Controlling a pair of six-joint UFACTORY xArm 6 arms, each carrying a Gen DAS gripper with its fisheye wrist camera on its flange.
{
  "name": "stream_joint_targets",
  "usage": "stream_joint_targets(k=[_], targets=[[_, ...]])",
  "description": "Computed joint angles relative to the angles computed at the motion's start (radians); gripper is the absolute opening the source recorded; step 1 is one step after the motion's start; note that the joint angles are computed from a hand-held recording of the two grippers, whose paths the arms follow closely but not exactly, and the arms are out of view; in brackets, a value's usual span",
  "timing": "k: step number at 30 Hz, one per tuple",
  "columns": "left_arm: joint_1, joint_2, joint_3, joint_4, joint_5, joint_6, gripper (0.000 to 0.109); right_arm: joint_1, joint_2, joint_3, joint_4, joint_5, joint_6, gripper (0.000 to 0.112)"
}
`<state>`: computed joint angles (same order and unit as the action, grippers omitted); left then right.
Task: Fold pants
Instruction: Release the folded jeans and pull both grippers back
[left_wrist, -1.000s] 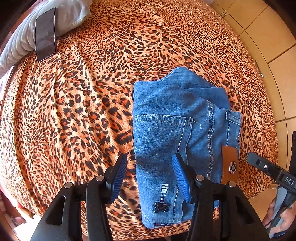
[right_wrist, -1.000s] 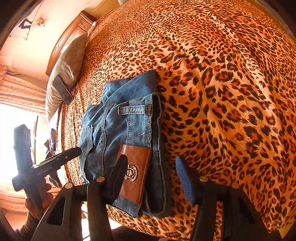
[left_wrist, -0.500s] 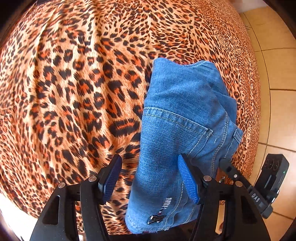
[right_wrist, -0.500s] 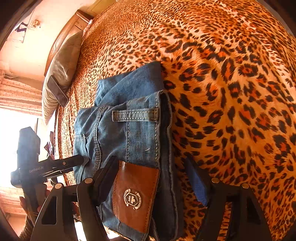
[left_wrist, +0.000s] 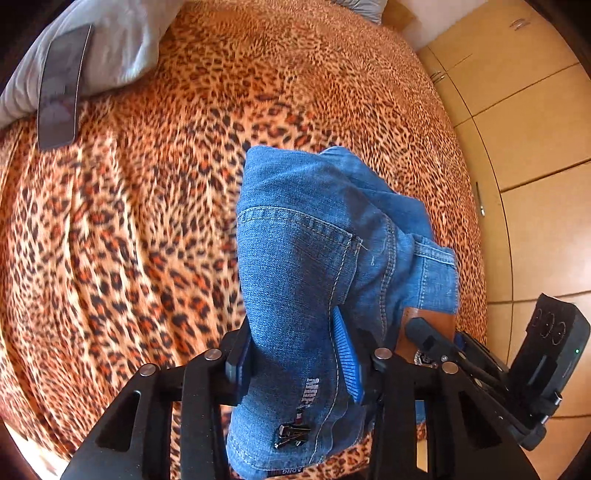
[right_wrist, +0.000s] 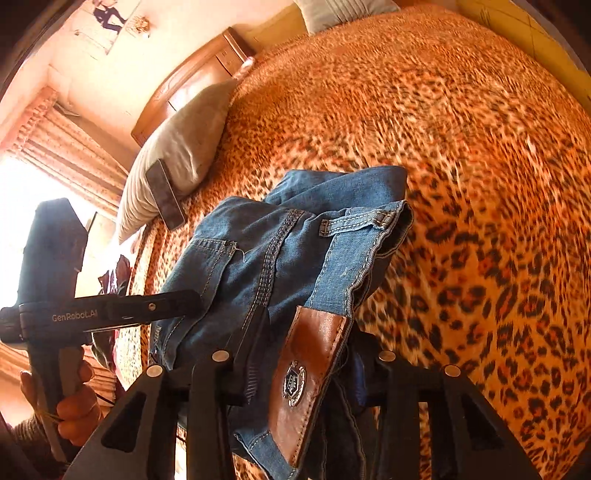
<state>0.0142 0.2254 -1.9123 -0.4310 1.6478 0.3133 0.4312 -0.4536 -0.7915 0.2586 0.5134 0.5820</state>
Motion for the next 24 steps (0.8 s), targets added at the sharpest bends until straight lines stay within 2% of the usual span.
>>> stream_joint_targets(k=[1, 2, 4, 5, 7, 8, 11, 15, 17, 19, 21, 24], targets=[[-0.015, 0.043, -0.051, 0.024, -0.006, -0.019, 0.061, -0.022, 0.037, -0.041, 0.005, 0.034, -0.018, 0.052], [-0.033, 0.072, -0.079, 0.078, -0.027, -0.045, 0.071, -0.048, 0.080, -0.092, -0.031, 0.103, 0.006, 0.062], [-0.052, 0.111, -0.110, 0.174, -0.034, -0.103, 0.055, -0.093, 0.145, -0.176, -0.116, 0.278, 0.089, 0.063], [-0.042, 0.122, -0.120, 0.168, -0.025, -0.110, 0.053, -0.112, 0.152, -0.184, -0.095, 0.315, 0.096, 0.063], [-0.026, 0.073, -0.037, 0.183, -0.090, -0.104, 0.055, -0.128, 0.115, -0.149, -0.084, 0.305, 0.107, 0.063], [-0.029, 0.039, 0.015, 0.216, -0.139, -0.095, 0.055, -0.124, 0.106, -0.159, -0.141, 0.330, 0.131, 0.064], [-0.062, -0.063, 0.167, 0.306, -0.251, -0.101, 0.056, -0.065, 0.112, -0.246, -0.397, 0.470, 0.212, 0.081], [-0.068, -0.198, 0.310, 0.313, -0.352, -0.120, 0.056, 0.057, 0.120, -0.358, -0.716, 0.634, 0.346, 0.103], [-0.071, -0.264, 0.376, 0.327, -0.413, -0.121, 0.064, 0.073, 0.086, -0.351, -0.765, 0.618, 0.402, 0.103], [-0.071, -0.344, 0.464, 0.346, -0.473, -0.122, 0.079, 0.075, 0.073, -0.353, -0.783, 0.615, 0.423, 0.103], [-0.062, -0.401, 0.530, 0.339, -0.502, -0.099, 0.079, 0.101, 0.069, -0.355, -0.811, 0.632, 0.441, 0.103], [-0.049, -0.467, 0.577, 0.315, -0.457, -0.060, 0.079, 0.152, 0.051, -0.337, -0.804, 0.648, 0.474, 0.103]])
